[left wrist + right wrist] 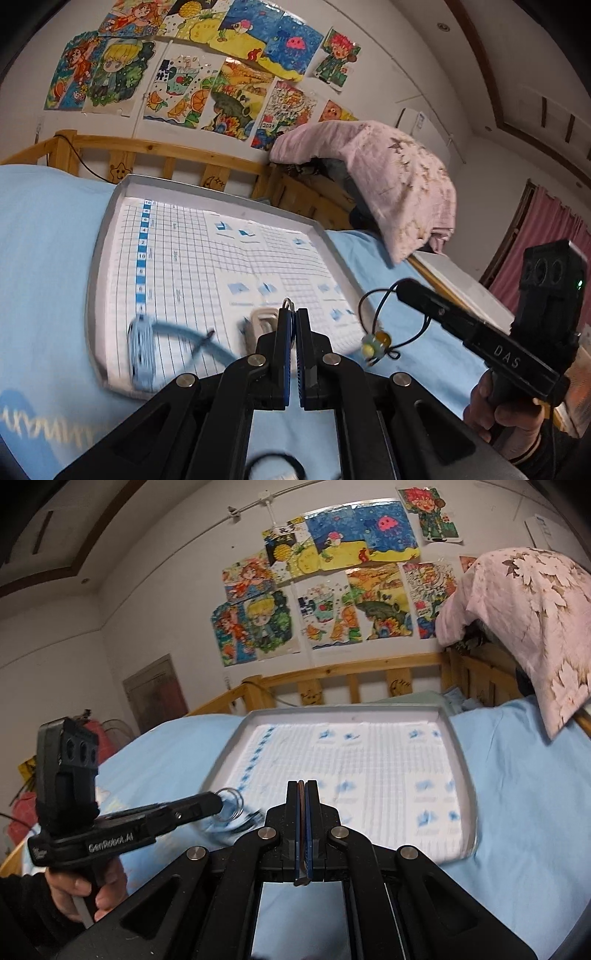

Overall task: Organize jewelry
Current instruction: 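Carry the brown beaded cord into the grey tray and open the right tool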

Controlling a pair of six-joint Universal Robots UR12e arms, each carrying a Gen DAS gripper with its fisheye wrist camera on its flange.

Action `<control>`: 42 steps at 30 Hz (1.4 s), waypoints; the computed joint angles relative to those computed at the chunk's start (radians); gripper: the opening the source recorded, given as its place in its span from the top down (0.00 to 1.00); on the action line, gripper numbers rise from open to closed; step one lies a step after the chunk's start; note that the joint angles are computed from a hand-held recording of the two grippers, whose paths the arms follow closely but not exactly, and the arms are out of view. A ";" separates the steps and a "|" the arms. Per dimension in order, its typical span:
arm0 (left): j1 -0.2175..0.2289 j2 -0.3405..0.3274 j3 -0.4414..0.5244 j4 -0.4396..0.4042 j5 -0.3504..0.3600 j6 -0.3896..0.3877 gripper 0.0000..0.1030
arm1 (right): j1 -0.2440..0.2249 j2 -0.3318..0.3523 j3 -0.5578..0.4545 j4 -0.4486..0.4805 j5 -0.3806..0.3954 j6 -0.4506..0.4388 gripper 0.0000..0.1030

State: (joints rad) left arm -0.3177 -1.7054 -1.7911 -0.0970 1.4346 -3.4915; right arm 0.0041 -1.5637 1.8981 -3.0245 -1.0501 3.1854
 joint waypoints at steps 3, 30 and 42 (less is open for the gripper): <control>0.007 -0.028 0.020 -0.017 0.005 -0.002 0.97 | 0.012 0.039 -0.035 0.000 -0.046 0.004 0.98; -0.019 -0.045 0.029 -0.100 0.130 -0.001 0.60 | 0.039 0.100 -0.074 0.123 -0.175 -0.010 0.96; -0.053 -0.005 -0.014 0.014 0.289 -0.047 0.08 | 0.015 0.046 -0.014 0.021 -0.182 0.013 0.47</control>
